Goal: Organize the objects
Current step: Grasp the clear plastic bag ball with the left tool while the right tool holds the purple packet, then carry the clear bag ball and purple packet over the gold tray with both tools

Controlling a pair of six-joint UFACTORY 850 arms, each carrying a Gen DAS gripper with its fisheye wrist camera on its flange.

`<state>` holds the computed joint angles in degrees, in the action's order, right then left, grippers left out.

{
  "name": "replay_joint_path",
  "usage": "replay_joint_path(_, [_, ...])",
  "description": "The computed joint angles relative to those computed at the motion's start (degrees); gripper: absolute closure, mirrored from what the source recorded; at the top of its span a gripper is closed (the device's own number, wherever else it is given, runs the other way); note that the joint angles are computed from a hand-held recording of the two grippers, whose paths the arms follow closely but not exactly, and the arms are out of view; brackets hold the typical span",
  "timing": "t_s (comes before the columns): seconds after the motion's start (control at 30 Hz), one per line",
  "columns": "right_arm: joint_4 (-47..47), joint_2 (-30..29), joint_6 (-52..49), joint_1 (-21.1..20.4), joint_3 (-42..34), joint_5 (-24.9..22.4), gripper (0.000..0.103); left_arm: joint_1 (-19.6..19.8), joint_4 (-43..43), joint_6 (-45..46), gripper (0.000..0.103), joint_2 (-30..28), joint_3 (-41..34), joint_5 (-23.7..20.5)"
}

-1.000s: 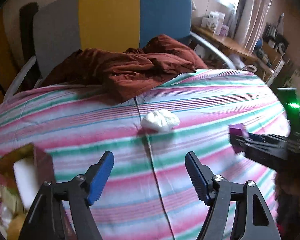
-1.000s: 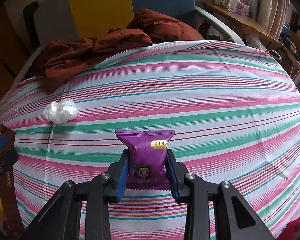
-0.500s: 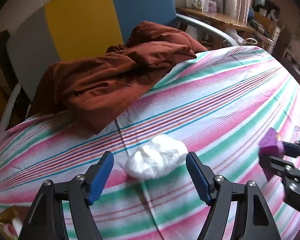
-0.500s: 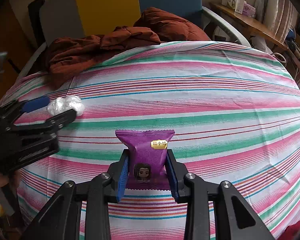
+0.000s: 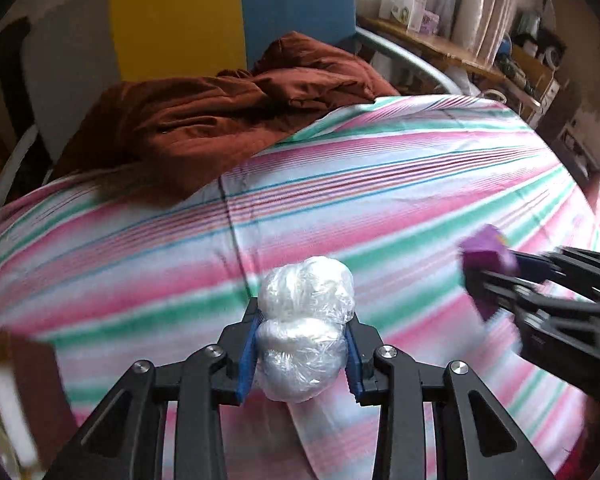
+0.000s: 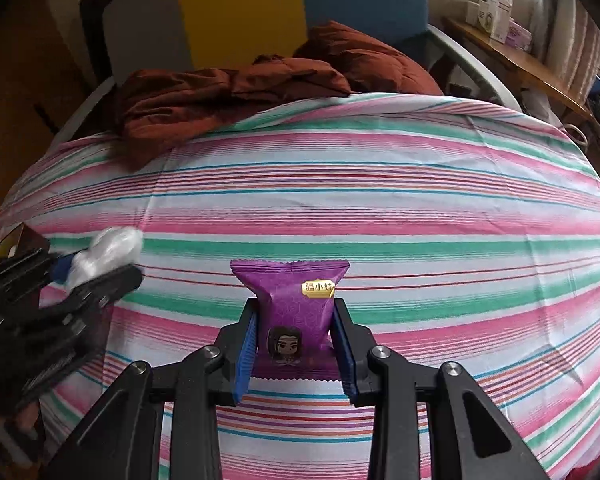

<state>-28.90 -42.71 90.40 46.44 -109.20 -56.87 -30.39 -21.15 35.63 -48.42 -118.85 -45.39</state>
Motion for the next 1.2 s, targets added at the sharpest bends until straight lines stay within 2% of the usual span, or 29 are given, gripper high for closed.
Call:
replay_joint_path(0.1, [-0.6, -0.5, -1.4, 0.4, -0.9, 0.8, 0.069, 0.7, -4.0, 3.5, 0.067, 6.8, 8.9, 3.5])
replay_joint_path(0.23, [-1.1, -1.4, -3.6, 0.8, -2.5, 1.5, 0.069, 1.8, -8.2, 6.9, 0.066, 13.0, 15.9, 5.7])
replay_joint_path(0.4, [-0.9, -2.8, -5.8, 1.0, -4.4, 1.3, 0.069, 3.6, -14.8, 14.0, 0.066, 20.2, 23.5, 8.6])
replay_joint_path(0.57, [-0.3, -3.9, -7.4, 1.1, -5.9, 0.6, 0.069, 5.3, -20.6, 20.6, 0.066, 25.2, 28.4, 11.0])
replay_joint_path(0.8, [1.7, -6.0, -10.5, 1.2, -8.8, -0.7, 0.069, 8.2, -25.2, 26.3, 0.066, 29.0, 32.4, 11.4])
replay_joint_path(1.0, [4.1, -7.5, -12.1, 1.0, -11.0, -1.5, 0.069, 10.6, -26.0, 27.4, 0.066, 30.4, 34.3, 11.4])
replay_joint_path(1.2, [6.6, -11.2, -14.5, 1.5, -17.6, -3.7, 0.069, 13.4, -25.7, 26.6, 0.066, 30.5, 35.1, 11.3])
